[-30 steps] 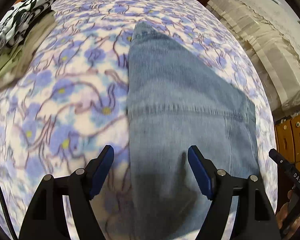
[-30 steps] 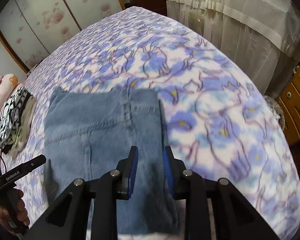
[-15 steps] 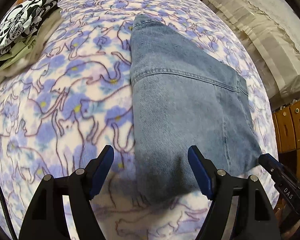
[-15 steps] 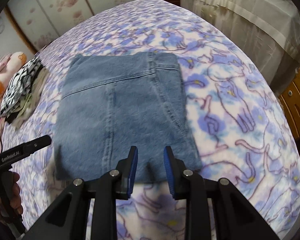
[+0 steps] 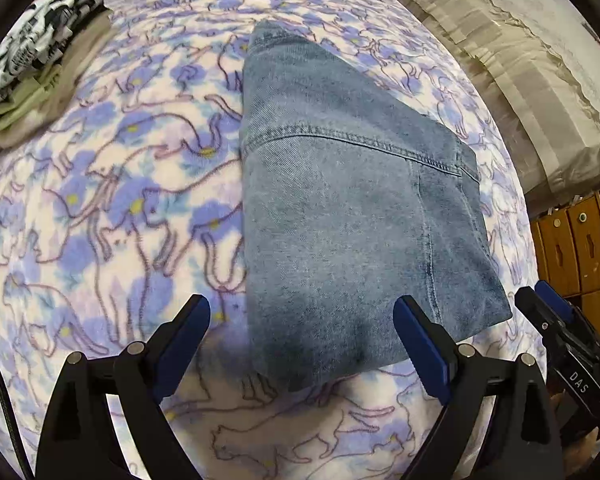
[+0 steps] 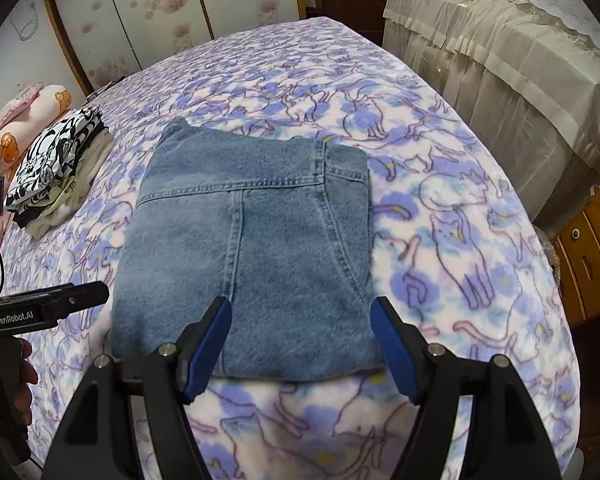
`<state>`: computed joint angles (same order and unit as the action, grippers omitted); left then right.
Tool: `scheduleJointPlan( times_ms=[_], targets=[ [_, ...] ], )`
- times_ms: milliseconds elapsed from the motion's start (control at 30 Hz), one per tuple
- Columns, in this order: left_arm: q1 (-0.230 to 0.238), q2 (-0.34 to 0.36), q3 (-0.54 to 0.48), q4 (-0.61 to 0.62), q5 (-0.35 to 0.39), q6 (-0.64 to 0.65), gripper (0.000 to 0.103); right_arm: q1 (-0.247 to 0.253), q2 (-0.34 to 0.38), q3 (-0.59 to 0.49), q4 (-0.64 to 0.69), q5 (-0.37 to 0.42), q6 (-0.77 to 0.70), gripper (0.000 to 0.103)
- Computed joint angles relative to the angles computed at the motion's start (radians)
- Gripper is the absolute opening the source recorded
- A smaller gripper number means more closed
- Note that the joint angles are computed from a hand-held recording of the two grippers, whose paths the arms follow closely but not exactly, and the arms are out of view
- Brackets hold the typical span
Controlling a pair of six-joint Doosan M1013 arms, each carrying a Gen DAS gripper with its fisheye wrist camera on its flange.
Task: Fold large clothes
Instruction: 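Slide both tools under the folded denim jacket's edge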
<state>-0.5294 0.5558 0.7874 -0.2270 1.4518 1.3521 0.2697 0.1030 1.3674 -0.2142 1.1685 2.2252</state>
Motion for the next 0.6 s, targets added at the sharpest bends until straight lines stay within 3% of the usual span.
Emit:
scheduleJointPlan(
  times_ms=[100, 300, 400, 500, 600],
  targets=[
    [0.006, 0.011, -0.002, -0.030, 0.002, -0.010, 0.092, -0.011, 0.002, 0.008, 0.013, -0.013, -0.027, 0.072],
    [0.019, 0.038, -0.010, -0.078, 0.005, -0.032, 0.092, -0.071, 0.027, 0.008, 0.152, 0.032, -0.114, 0.072],
    [0.026, 0.050, -0.009, -0.121, 0.002, -0.026, 0.092, -0.106, 0.025, 0.028, 0.209, 0.006, -0.127, 0.072],
    [0.028, 0.065, -0.014, -0.132, 0.007, -0.033, 0.092, -0.157, 0.028, 0.051, 0.320, -0.020, -0.152, 0.072],
    [0.042, 0.076, -0.006, -0.203, -0.005, -0.029, 0.092, -0.226, 0.046, 0.077, 0.517, -0.026, -0.242, 0.072]
  ],
)
